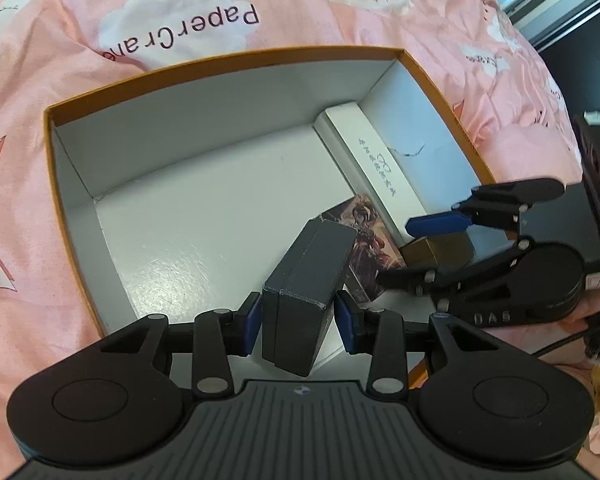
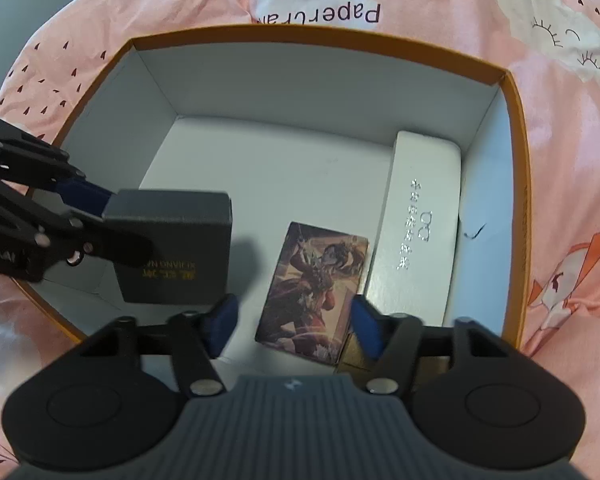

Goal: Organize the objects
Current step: 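Carry the grey box and printed card box over the orange box, then lower both boxes into the orange box and open both grippers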

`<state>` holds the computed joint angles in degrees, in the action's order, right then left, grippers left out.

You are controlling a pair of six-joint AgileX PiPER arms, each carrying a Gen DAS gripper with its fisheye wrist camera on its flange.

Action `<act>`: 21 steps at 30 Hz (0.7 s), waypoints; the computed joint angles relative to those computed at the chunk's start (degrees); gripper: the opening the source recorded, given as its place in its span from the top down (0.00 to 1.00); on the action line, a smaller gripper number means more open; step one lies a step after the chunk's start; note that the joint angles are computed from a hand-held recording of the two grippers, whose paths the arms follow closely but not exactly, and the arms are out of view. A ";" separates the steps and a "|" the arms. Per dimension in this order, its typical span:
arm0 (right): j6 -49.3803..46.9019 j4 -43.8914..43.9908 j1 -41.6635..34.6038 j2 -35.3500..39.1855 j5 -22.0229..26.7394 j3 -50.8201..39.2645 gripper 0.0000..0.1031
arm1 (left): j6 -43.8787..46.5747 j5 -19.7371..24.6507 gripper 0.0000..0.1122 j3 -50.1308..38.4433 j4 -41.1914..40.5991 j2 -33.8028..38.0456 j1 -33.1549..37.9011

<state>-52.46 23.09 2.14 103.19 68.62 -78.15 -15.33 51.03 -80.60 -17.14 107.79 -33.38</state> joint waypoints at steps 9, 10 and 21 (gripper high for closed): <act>-9.10 0.90 3.91 6.63 -2.28 -6.37 0.46 | 4.30 8.69 0.61 -8.89 -3.80 6.78 3.11; -9.42 0.57 4.46 7.49 -2.20 -7.11 0.46 | 4.36 9.08 0.61 -9.57 -4.06 7.33 3.29; -12.64 -2.10 5.22 10.58 0.86 -10.24 0.71 | -0.30 10.67 0.60 -15.14 -4.10 12.30 5.19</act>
